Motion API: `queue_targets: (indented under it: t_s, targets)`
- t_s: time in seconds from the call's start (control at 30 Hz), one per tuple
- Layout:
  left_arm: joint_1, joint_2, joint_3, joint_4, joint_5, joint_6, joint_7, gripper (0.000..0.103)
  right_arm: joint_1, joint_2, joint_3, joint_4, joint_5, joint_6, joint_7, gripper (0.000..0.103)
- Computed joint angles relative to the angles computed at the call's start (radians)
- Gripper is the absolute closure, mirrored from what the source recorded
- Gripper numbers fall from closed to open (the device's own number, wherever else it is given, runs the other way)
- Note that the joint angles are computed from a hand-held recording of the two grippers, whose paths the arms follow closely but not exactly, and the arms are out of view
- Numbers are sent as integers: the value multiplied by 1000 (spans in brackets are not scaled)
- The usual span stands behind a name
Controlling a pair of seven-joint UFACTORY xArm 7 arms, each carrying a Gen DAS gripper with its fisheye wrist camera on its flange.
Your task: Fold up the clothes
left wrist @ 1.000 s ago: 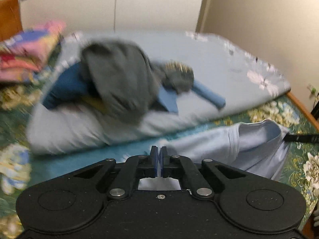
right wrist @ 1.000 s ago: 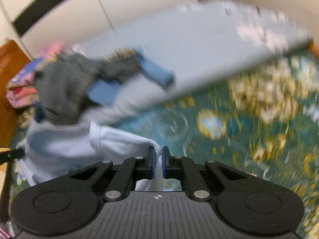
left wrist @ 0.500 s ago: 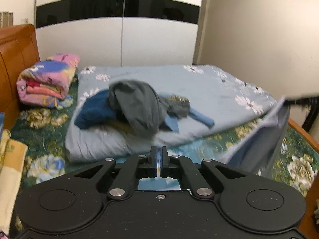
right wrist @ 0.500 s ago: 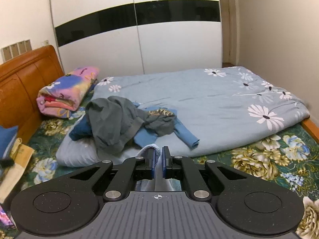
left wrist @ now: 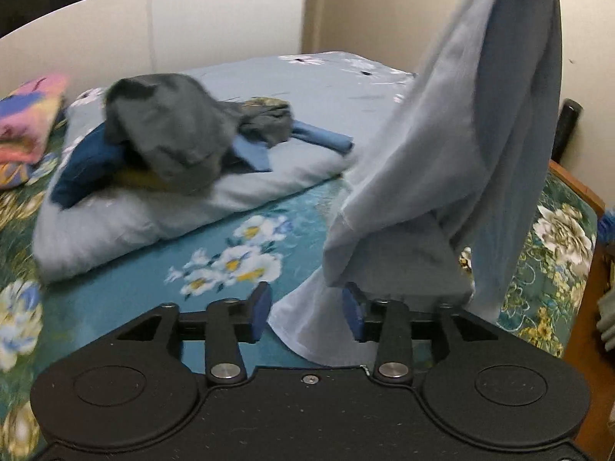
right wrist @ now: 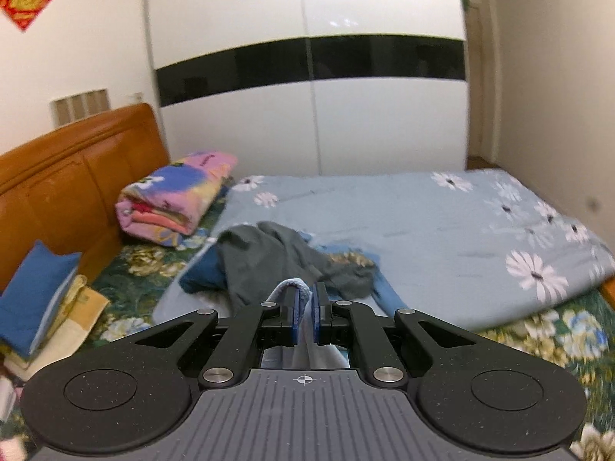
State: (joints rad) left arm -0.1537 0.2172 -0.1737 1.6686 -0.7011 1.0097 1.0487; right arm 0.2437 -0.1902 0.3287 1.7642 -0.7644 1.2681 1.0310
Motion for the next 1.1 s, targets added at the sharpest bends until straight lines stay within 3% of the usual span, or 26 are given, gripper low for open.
queue_targets:
  t_s: [0.1,0.23,0.27,0.33,0.37,0.53,0.77,0.87,0.93,1.0,1.1]
  targets:
    - [-3,30,-26,15,-61,22,36,55,8,37,5,67,-20,18,-34,98]
    - [-19,40,-51,2,-142,-2,76,57,32,73,-10,135,-36,40,-72,98]
    - [-21,48,-52,13,-162,-4,62,59,38,82,-14,150,-42,49,-82,98]
    - [-24,59,-53,32,-186,-19,37,90,48,92,-27,165,-51,60,-86,98]
    - [-26,61,-52,40,-190,-32,26,97,52,95,-34,167,-53,64,-84,98]
    - [4,72,-43,118,-220,-107,37,102,63,92,-46,168,-95,72,-51,98]
    - [87,223,-64,551,-205,-83,35,102,120,156,-17,306,-253,132,-61,98]
    - [125,327,-88,812,-161,2,-51,101,188,207,-15,405,-346,165,-92,98]
    - [169,355,-126,908,-141,42,-79,101,238,221,-16,437,-396,180,-100,98]
    - [236,296,-151,846,-178,60,-25,101,286,221,-18,436,-429,191,-92,98]
    - [353,115,-146,579,-306,66,125,101,342,180,-18,358,-442,206,-36,98]
